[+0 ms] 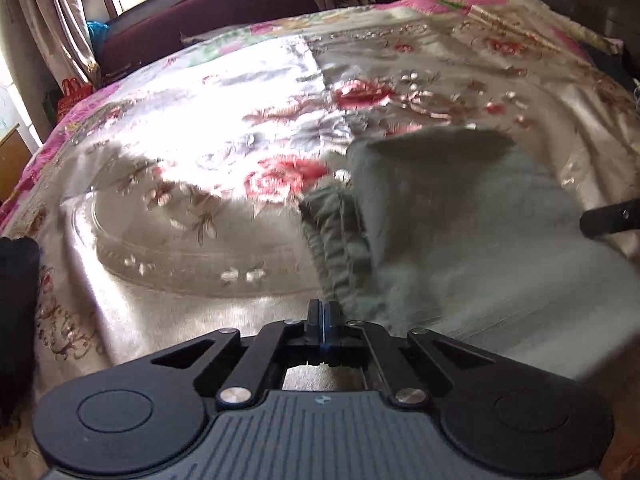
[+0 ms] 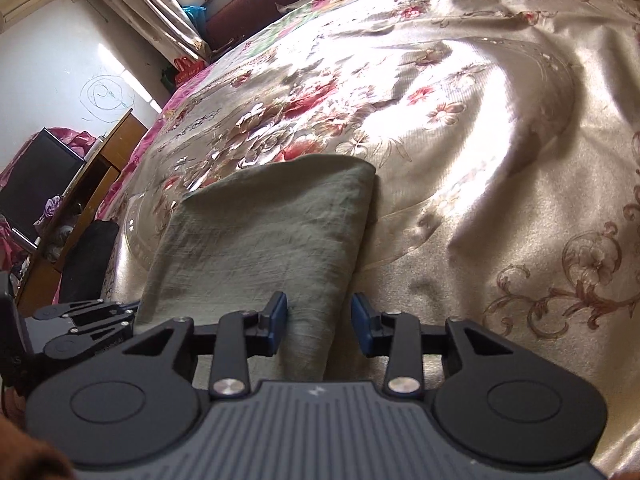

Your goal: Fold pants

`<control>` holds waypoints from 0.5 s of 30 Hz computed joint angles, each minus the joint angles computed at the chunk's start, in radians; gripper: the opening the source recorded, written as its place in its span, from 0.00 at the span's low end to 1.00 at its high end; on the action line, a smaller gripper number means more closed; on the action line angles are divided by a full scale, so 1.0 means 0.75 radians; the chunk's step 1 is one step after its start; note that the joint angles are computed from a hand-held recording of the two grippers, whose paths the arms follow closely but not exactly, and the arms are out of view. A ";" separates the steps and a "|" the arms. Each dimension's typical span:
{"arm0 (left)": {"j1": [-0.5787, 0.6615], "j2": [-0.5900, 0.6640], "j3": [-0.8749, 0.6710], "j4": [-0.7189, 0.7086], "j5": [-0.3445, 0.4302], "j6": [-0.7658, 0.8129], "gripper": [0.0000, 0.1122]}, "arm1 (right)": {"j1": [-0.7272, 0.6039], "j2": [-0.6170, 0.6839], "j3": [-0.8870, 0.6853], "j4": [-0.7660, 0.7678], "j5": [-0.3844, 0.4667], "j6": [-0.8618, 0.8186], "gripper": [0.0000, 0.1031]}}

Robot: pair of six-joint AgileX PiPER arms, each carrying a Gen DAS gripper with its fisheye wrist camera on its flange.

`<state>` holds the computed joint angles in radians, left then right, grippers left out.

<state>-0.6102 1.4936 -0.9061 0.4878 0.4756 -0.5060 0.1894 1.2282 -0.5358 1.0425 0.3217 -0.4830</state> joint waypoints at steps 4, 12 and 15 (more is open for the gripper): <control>0.089 -0.066 0.041 -0.156 -0.069 0.089 0.16 | 0.054 0.048 -0.044 -0.029 -0.006 0.040 0.39; 0.085 -0.192 0.006 -0.482 -0.092 0.391 0.44 | 0.177 0.086 -0.095 -0.342 -0.092 0.349 0.45; -0.016 -0.121 -0.007 -0.310 -0.090 0.281 0.52 | 0.122 0.061 -0.074 -0.268 -0.047 0.283 0.45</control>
<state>-0.6219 1.4026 -0.9112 0.2551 0.4081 -0.2950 0.2812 1.2739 -0.5912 0.8412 0.2866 -0.2709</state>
